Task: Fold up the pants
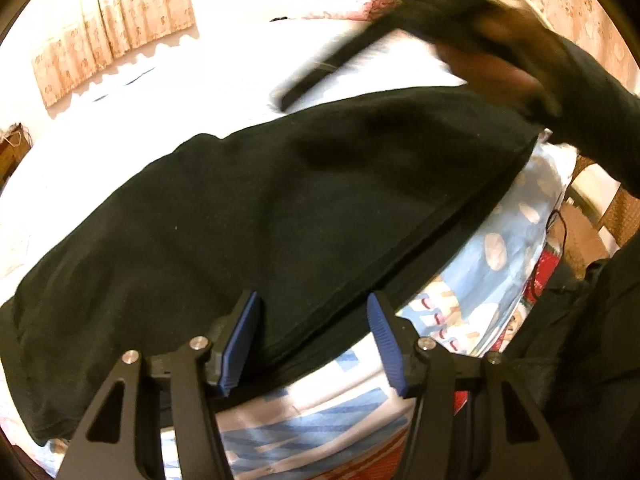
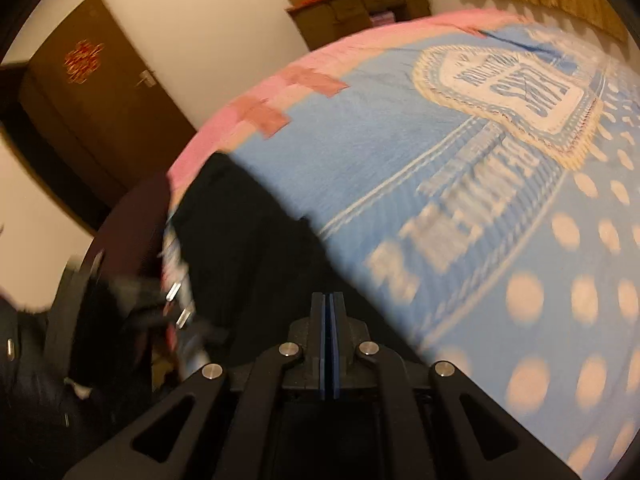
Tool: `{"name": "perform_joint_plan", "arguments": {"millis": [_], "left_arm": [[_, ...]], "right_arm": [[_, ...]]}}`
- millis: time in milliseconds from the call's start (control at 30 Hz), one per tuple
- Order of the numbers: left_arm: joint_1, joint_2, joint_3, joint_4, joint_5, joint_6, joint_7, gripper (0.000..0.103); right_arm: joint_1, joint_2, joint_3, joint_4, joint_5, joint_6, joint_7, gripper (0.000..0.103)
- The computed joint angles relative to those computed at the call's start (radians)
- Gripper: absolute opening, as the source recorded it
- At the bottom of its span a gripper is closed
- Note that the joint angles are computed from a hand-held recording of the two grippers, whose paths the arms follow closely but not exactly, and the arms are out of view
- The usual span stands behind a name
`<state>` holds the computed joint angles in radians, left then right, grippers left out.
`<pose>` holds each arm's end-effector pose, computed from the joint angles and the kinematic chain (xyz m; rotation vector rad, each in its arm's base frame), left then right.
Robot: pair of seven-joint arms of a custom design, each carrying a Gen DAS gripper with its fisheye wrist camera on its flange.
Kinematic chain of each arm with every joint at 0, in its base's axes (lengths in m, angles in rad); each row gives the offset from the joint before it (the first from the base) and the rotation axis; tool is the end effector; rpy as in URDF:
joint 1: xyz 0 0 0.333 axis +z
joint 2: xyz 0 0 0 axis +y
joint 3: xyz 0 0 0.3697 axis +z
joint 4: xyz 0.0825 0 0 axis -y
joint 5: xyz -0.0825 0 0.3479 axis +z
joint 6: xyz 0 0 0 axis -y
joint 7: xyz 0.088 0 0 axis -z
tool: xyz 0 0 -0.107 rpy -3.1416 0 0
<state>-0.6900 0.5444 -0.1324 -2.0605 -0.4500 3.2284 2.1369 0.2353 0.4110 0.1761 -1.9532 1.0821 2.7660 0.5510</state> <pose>0.4711 -0.4299 0.3089 -0.9347 2.6270 -0.8226 0.5990 0.2075 0.3698 -2.0550 1.2939 0.0033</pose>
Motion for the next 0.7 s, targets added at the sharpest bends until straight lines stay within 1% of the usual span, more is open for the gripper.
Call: {"name": "perform_joint_plan", "arguments": {"millis": [33, 67, 100, 133, 167, 200, 233, 300, 400, 433, 467, 500, 533, 567, 600, 633, 667, 700], "left_arm": [[-0.009, -0.001, 0.01, 0.0, 0.001, -0.001, -0.002, 0.058], [-0.015, -0.002, 0.015, 0.0, 0.002, -0.002, -0.004, 0.058], [-0.016, -0.002, 0.017, 0.001, 0.001, -0.004, -0.008, 0.058], [-0.015, -0.003, 0.015, 0.001, 0.0, -0.003, -0.011, 0.058], [-0.014, -0.003, 0.013, 0.001, 0.0, -0.002, -0.013, 0.058], [-0.018, -0.001, 0.017, 0.001, 0.0, 0.0, -0.015, 0.058], [-0.032, -0.001, 0.03, 0.002, -0.001, 0.002, -0.021, 0.058], [-0.026, 0.001, 0.024, 0.002, -0.002, 0.007, -0.023, 0.058], [0.008, 0.003, -0.012, 0.001, -0.011, 0.014, -0.021, 0.054], [0.026, 0.0, -0.027, -0.003, -0.014, 0.015, -0.018, 0.052], [0.049, -0.003, -0.049, -0.009, -0.016, 0.019, -0.013, 0.05], [0.059, -0.003, -0.06, -0.012, -0.019, 0.021, -0.01, 0.048], [0.06, -0.003, -0.06, -0.013, -0.021, 0.023, -0.009, 0.045], [0.063, -0.004, -0.062, -0.015, -0.021, 0.026, -0.005, 0.042], [0.064, -0.005, -0.062, -0.017, -0.021, 0.026, -0.001, 0.04], [0.061, -0.007, -0.059, -0.021, -0.022, 0.028, 0.002, 0.035], [0.062, -0.008, -0.059, -0.024, -0.021, 0.028, 0.007, 0.03], [0.064, -0.01, -0.059, -0.025, -0.02, 0.025, 0.012, 0.026]], "right_arm": [[0.008, -0.016, 0.008, -0.035, 0.013, 0.023, -0.015, 0.007], [0.032, -0.046, 0.014, -0.098, 0.02, 0.075, -0.03, 0.014], [0.05, -0.065, 0.018, -0.142, 0.021, 0.108, -0.04, 0.036], [0.064, -0.091, 0.032, -0.198, 0.039, 0.134, -0.065, 0.056], [0.068, -0.102, 0.046, -0.223, 0.074, 0.151, -0.095, 0.059], [0.074, -0.112, 0.057, -0.245, 0.111, 0.167, -0.122, 0.059], [0.092, -0.116, 0.056, -0.264, 0.124, 0.194, -0.123, 0.059], [0.146, -0.109, 0.035, -0.298, 0.082, 0.292, -0.072, 0.058], [0.156, -0.087, 0.056, -0.312, 0.078, 0.392, -0.058, 0.04], [0.17, -0.08, 0.045, -0.313, 0.045, 0.414, -0.032, 0.031], [0.21, -0.076, 0.007, -0.326, -0.01, 0.443, 0.014, 0.025], [0.243, -0.076, -0.029, -0.336, -0.053, 0.454, 0.058, 0.016], [0.241, -0.077, -0.031, -0.34, -0.064, 0.461, 0.079, 0.009], [0.209, -0.081, 0.002, -0.342, -0.058, 0.462, 0.072, 0.004], [0.183, -0.083, 0.029, -0.346, -0.061, 0.471, 0.067, 0.004], [0.192, -0.088, 0.021, -0.356, -0.08, 0.482, 0.083, 0.003], [0.175, -0.094, 0.04, -0.362, -0.086, 0.489, 0.086, 0.003], [0.161, -0.103, 0.06, -0.371, -0.09, 0.496, 0.091, 0.003]]}}
